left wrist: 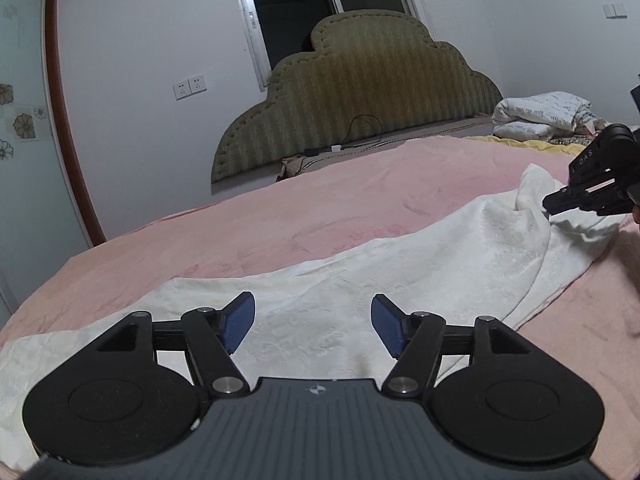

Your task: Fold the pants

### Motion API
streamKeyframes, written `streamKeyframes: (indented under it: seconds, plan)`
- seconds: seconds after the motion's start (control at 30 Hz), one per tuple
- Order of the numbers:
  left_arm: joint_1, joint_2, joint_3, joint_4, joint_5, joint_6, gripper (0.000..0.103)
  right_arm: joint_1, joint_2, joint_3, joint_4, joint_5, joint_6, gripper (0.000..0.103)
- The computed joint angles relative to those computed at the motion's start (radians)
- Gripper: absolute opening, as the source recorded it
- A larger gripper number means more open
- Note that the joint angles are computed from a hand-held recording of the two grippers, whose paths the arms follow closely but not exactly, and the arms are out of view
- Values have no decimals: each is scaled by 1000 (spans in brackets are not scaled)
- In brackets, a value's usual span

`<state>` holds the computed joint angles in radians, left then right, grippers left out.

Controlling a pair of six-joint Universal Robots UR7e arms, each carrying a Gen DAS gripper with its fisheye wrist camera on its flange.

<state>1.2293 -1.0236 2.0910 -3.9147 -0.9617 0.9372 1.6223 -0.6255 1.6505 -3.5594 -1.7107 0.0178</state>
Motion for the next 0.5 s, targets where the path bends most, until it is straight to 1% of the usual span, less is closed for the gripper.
streamKeyframes:
  seconds: [0.07,0.1,0.13,0.2,0.23,0.27,0.3,0.33,0.37,0.43,0.47,0.5]
  plan:
    - [0,3,-7,13,3,-3,69,-26,-14,-6,88,61,91,4]
    - [1,2,-11,25,2,-8,70,-34,-18,-10,126,80,120,4]
    - [2,1,-13,32,1,-13,70,-37,-17,-7,132,90,137,5]
    - [3,0,-17,41,0,-21,75,-39,-14,5,104,101,137,9]
    - [4,-1,-19,47,-2,-24,75,-44,-19,18,92,117,138,20]
    - [5,0,-23,53,-3,-26,75,-53,-22,32,73,153,140,35]
    - [5,2,-24,54,-2,-26,75,-64,-26,47,47,196,141,44]
    - [5,3,-26,56,-1,-27,75,-69,-28,58,23,225,136,61]
    - [5,5,-28,57,-1,-27,75,-67,-30,63,13,231,120,70]
    - [6,10,-29,54,-3,-24,75,-52,-29,59,0,180,93,70]
    - [5,11,-29,53,-3,-23,75,-53,-29,57,5,182,96,70]
    - [4,11,-29,53,-5,-22,75,-62,-28,47,26,208,113,70]
